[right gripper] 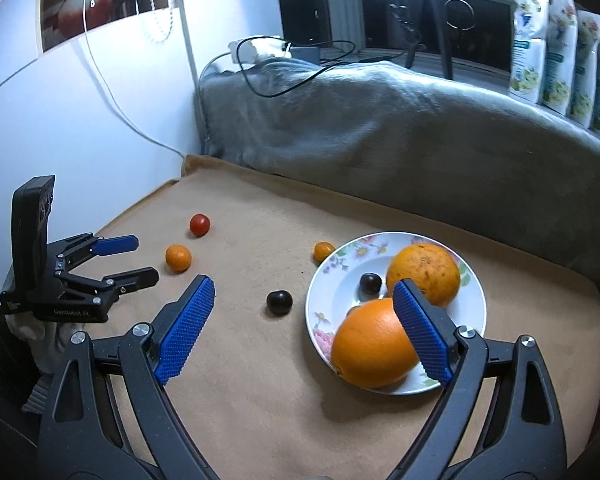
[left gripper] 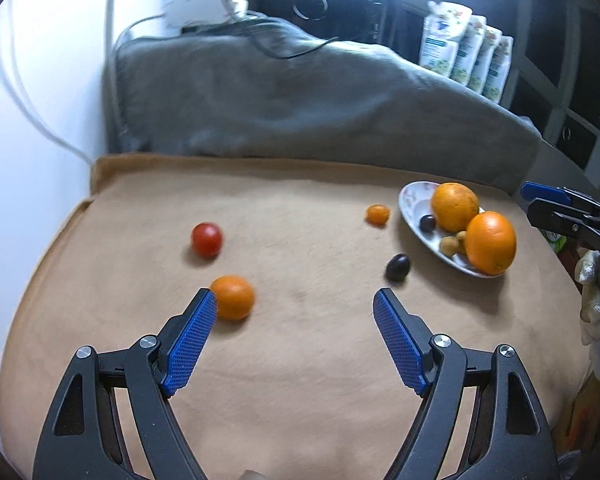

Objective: Organize fruits
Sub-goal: 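Withdraw the right gripper and move it toward the small orange kumquat, then close the right gripper around the small orange kumquat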

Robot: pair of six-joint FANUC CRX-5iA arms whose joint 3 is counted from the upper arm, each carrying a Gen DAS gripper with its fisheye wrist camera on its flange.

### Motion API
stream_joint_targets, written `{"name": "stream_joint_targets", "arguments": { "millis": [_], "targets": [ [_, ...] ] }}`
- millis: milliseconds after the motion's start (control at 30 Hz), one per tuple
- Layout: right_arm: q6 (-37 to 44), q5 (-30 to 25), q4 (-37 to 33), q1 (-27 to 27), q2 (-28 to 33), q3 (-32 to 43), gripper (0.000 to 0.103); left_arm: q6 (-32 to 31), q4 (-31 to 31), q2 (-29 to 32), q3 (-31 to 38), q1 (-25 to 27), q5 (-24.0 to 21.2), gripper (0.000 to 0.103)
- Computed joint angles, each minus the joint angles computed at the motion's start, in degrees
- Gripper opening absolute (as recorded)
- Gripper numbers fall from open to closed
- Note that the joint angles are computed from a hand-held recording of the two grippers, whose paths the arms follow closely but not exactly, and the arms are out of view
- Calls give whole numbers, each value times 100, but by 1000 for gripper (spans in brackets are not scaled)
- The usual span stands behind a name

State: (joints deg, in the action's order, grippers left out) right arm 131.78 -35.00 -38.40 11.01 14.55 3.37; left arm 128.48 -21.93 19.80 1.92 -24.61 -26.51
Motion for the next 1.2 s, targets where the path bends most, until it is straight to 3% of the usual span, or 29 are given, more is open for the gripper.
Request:
{"name": "stream_joint_targets", "arguments": {
  "millis": [100,200,400,500,667,900,967,1200],
  "targets": [
    [-90,-86,188,98,90,111,93,167,-88,-97,-138,50,25,81],
    [-161,-160,423,209,181,223,86,266,-96,-155,-256,120,112,81],
    [-424,-455,933,398,502,612,74,-102,373,-134,-438,313,350,80],
    [-564,-740,1318,527,742,915,66,-348,615,-94,-493,381,429,71],
    [-762,-1168,2188,810,1185,1394,52,-789,1090,-35,-622,492,620,67],
    [-910,-1772,3073,1067,1951,2243,47,-1363,1679,70,-706,624,785,60],
    [-944,-1945,3204,1088,2170,2508,42,-1497,1815,92,-719,663,801,60],
    [-988,-2416,3654,1160,2814,3277,37,-1733,2079,176,-718,751,816,56]
  ]
}}
